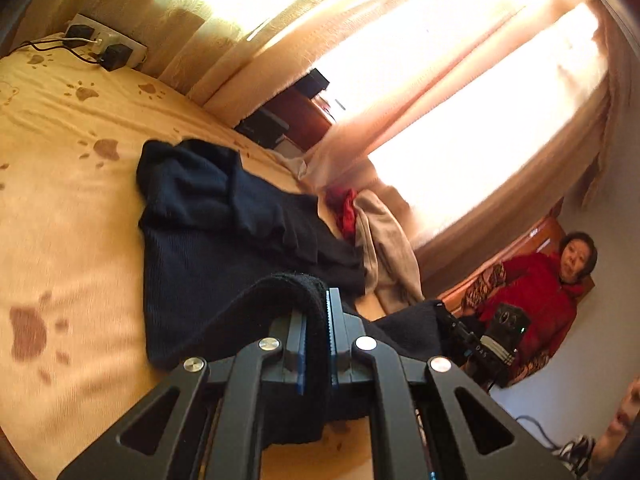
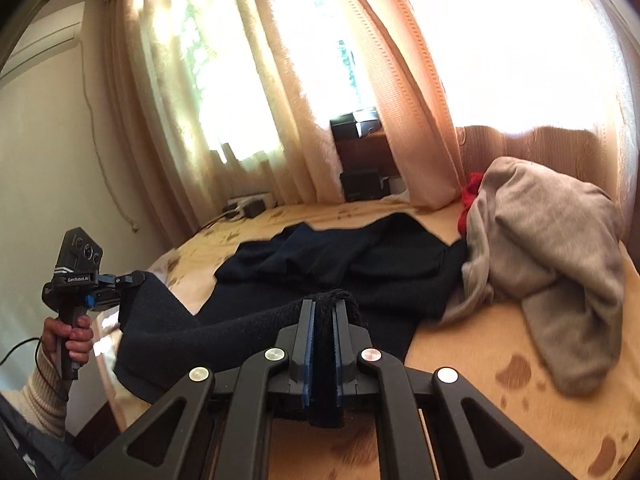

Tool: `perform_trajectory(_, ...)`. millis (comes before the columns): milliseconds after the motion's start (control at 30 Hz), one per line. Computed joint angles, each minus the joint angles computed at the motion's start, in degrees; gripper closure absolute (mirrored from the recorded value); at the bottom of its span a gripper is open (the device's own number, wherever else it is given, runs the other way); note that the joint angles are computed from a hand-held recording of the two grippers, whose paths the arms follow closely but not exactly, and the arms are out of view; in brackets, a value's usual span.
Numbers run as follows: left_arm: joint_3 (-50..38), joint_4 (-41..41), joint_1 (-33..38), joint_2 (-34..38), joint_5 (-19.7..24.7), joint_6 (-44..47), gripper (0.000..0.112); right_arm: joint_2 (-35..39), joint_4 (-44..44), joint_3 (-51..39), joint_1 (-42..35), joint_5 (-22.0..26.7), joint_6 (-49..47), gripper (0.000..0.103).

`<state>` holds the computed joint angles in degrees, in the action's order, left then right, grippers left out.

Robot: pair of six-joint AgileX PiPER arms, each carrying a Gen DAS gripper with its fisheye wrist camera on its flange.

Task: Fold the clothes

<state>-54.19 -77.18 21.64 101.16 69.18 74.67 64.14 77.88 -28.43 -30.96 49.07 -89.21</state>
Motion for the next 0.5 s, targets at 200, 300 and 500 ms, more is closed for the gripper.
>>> perform_trajectory(200,-21.49,-1.94,-6.56,14.44,-3.87,-12.97,0.103,21.62,10.29,-15.98,9.07,-10.57,-3.63,0.095)
perform_trajectory(300,-32.31,-0.41,-9.26,22.06,-6.06,-20.24,0.103,31.42,10.35,-25.46,12.67,-15.05,-0.34,0.095)
perform_trajectory(500,-48.25,3.04,-11.72,33.05,-7.73,-31.08,0.103,43.93,5.97,-39.47,17.11,-20.57,8.35,0.095)
